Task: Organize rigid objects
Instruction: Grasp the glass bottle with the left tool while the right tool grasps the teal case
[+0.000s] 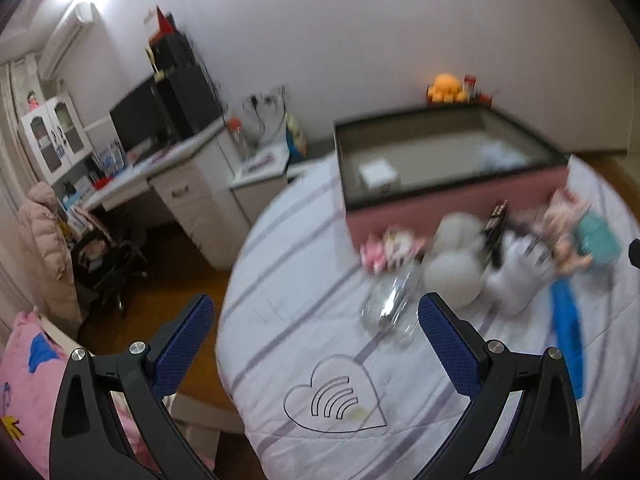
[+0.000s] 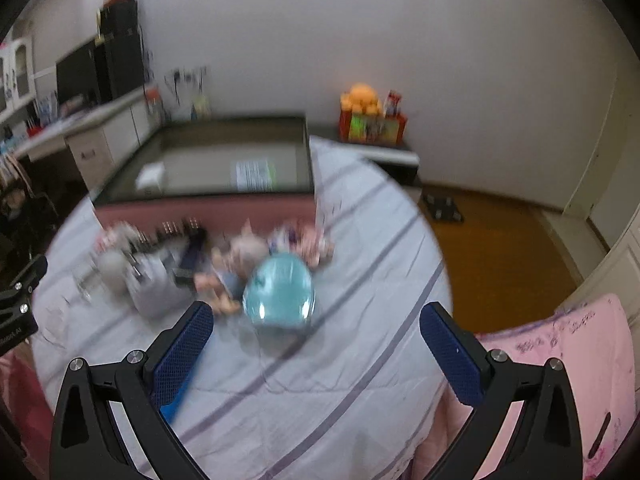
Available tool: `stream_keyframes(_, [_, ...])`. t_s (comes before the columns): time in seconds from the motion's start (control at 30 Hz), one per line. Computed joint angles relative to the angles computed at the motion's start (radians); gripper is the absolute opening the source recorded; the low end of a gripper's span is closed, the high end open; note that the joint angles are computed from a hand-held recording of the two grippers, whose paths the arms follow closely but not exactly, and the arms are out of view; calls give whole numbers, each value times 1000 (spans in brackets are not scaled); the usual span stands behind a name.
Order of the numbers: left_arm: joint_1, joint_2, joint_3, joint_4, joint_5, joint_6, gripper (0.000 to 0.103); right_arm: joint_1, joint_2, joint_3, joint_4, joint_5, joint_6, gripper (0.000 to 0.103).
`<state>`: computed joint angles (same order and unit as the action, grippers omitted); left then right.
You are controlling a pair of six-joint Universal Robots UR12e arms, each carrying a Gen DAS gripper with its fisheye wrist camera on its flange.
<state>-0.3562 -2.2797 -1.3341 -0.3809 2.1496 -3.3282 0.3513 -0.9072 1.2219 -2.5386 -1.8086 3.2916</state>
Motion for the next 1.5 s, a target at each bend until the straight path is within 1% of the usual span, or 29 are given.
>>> stream_keyframes(0.1, [8,-10,4,-30,-40,5,103,-1,22,-23,65,-2,1,103])
stream_keyframes(0.27, [15,-36,34,-76,-60,20,103,-3,51,-56,130,10,-8,103])
stream_keyframes(0.4, [30,-48,50,-102,-121,20,103,-1,78,-94,172,-10,-2,103])
stream_keyframes(0.47, [35,-56,60,-114,-139,23,103,-2,86,-103,169,-4,1,103])
stream_keyframes(0.57, [39,-70,77,-107,-143,26,103,-8,95,-118,167,14,10,103])
stream_keyframes(0.67, [47,-74,77,-80,-191,24,102,-16,99,-117,151,48,20,103])
stream_keyframes(0.7, [50,-75,77,-68,-205,26,95,-19,97,-114,149,63,23,102])
stream_keyframes(0.73, [57,-73,73,-62,-251,25,86,-20,96,-112,146,75,25,99])
stream_keyframes(0.77, [70,-65,64,-54,-337,14,62,-23,93,-106,137,93,26,93])
stream_keyframes(0.8, [75,-55,47,-42,-380,-2,54,-25,91,-105,134,105,22,87])
stream_keyframes(0.83, [75,-55,51,-49,-383,0,54,-26,91,-105,130,111,14,82])
stream_keyframes(0.87, [68,-60,59,-56,-357,15,54,-27,89,-104,119,119,9,65])
stream_keyframes(0.9, [63,-63,62,-54,-337,31,54,-25,88,-105,117,116,12,57])
stream_keyframes(0.93, [60,-63,64,-58,-328,29,54,-25,88,-107,126,113,16,57])
stream_keyframes(1.1, [60,-51,50,-62,-327,5,54,-30,87,-109,129,134,19,57])
stream_keyframes(1.2, [58,-48,47,-64,-317,6,54,-33,87,-110,132,144,20,57])
stream_keyframes(1.4, [55,-38,35,-50,-296,3,54,-38,70,-85,119,157,34,57])
stream_keyframes(1.5, [51,-29,25,-33,-275,7,54,-36,59,-70,98,146,40,57])
